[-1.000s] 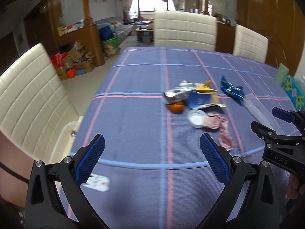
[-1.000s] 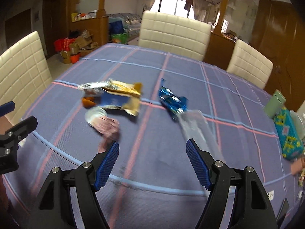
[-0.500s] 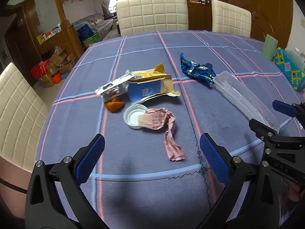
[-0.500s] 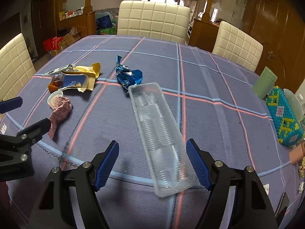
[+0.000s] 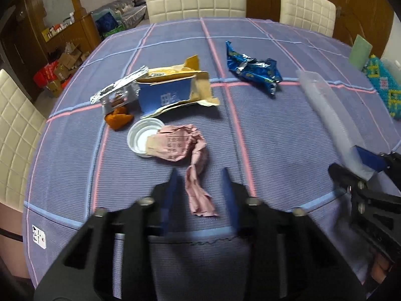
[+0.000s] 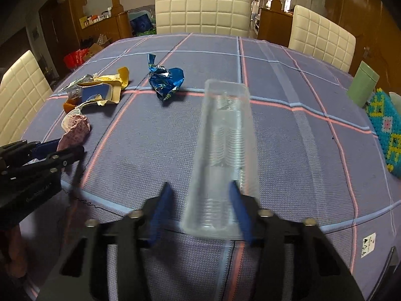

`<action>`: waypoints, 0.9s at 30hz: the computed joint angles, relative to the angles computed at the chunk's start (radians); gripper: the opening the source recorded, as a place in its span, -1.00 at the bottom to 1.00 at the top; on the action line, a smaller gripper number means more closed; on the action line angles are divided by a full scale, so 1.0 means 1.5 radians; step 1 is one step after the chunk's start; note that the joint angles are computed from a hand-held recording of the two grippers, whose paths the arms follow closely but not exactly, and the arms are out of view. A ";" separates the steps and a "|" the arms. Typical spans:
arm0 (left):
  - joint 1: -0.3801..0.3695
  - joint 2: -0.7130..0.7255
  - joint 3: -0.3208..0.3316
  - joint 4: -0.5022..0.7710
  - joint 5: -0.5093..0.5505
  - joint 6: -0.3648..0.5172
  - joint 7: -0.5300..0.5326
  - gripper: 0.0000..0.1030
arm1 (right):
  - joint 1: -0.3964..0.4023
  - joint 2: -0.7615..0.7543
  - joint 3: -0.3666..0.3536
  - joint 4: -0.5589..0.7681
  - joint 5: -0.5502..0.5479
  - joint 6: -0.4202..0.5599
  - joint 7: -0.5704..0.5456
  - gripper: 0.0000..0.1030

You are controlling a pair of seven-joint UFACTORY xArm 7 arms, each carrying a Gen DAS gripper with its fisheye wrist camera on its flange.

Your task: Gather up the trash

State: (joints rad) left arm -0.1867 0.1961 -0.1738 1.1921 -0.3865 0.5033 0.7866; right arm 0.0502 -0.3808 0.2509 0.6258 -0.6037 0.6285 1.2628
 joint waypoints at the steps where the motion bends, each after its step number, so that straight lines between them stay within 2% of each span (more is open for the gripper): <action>1: 0.003 -0.004 -0.004 -0.002 -0.010 0.003 0.012 -0.59 | -0.001 -0.004 0.001 -0.003 -0.004 -0.006 0.006 -0.53; 2: 0.006 -0.011 -0.009 -0.010 -0.025 0.001 0.032 -0.66 | -0.005 -0.010 0.003 -0.008 -0.010 -0.017 0.017 -0.81; 3: 0.008 -0.019 -0.011 -0.016 -0.037 -0.004 0.045 -0.68 | -0.006 -0.016 0.003 -0.012 -0.010 -0.024 0.022 -0.91; 8: 0.007 -0.070 -0.015 -0.062 -0.134 -0.049 0.151 -0.70 | -0.019 -0.032 0.027 -0.004 -0.036 -0.009 0.050 -0.92; 11: 0.000 -0.082 -0.002 -0.062 -0.163 -0.048 0.179 -0.70 | -0.016 -0.034 0.035 0.008 -0.045 0.001 0.053 -0.92; 17: 0.002 -0.084 0.022 -0.046 -0.182 -0.031 0.183 -0.70 | -0.001 -0.010 0.041 0.047 -0.059 0.017 0.046 -0.92; 27: 0.049 -0.058 0.043 -0.006 -0.221 0.000 0.196 -0.70 | 0.058 0.101 0.029 0.160 -0.081 0.042 0.017 -0.92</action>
